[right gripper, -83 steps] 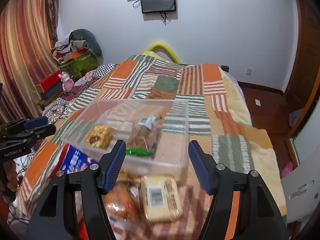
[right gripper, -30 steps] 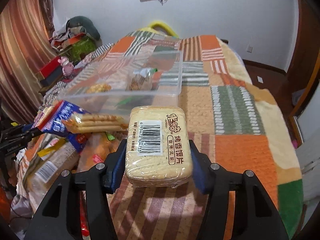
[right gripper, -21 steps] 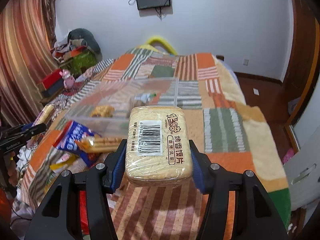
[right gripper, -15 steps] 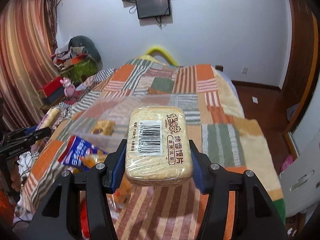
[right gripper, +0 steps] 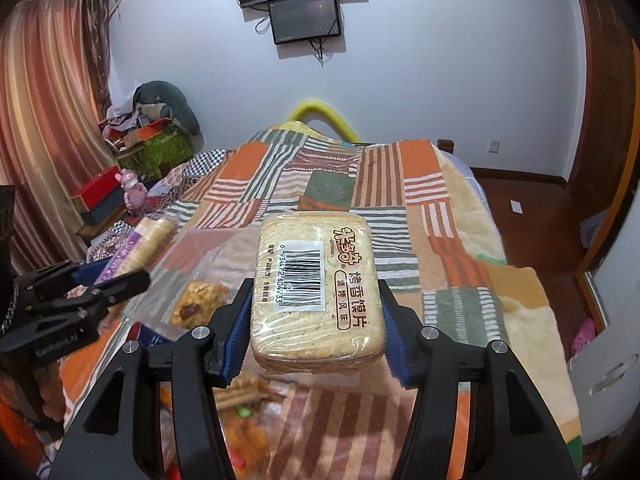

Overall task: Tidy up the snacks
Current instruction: 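Place the purple-label cake into the clear box with the left tool while the right tool places the biscuit pack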

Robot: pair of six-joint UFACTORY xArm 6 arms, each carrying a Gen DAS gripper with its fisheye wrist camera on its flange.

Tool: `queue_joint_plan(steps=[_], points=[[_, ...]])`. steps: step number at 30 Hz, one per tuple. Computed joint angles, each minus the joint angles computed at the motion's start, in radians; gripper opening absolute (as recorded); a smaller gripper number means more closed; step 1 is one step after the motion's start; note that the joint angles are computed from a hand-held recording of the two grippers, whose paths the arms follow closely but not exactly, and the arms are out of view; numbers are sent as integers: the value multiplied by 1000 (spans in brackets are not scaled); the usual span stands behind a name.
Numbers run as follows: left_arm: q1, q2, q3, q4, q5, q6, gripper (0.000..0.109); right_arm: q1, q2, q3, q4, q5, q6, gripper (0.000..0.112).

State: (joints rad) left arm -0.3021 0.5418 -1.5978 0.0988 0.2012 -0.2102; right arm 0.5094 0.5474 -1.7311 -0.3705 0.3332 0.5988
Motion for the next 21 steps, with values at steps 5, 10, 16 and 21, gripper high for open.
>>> queue_joint_plan(steps=[5, 10, 16, 21], points=[[-12, 113, -169, -69, 97, 70, 45, 2, 65, -80, 41, 42, -39, 53], [-10, 217, -329, -115, 193, 110, 45, 4, 132, -167, 79, 102, -75, 53], [-8, 268, -410, -187, 261, 159, 45, 4, 155, -191, 140, 143, -114, 53], [-7, 253, -389, -172, 250, 139, 46, 2, 113, -144, 120, 131, -106, 54]])
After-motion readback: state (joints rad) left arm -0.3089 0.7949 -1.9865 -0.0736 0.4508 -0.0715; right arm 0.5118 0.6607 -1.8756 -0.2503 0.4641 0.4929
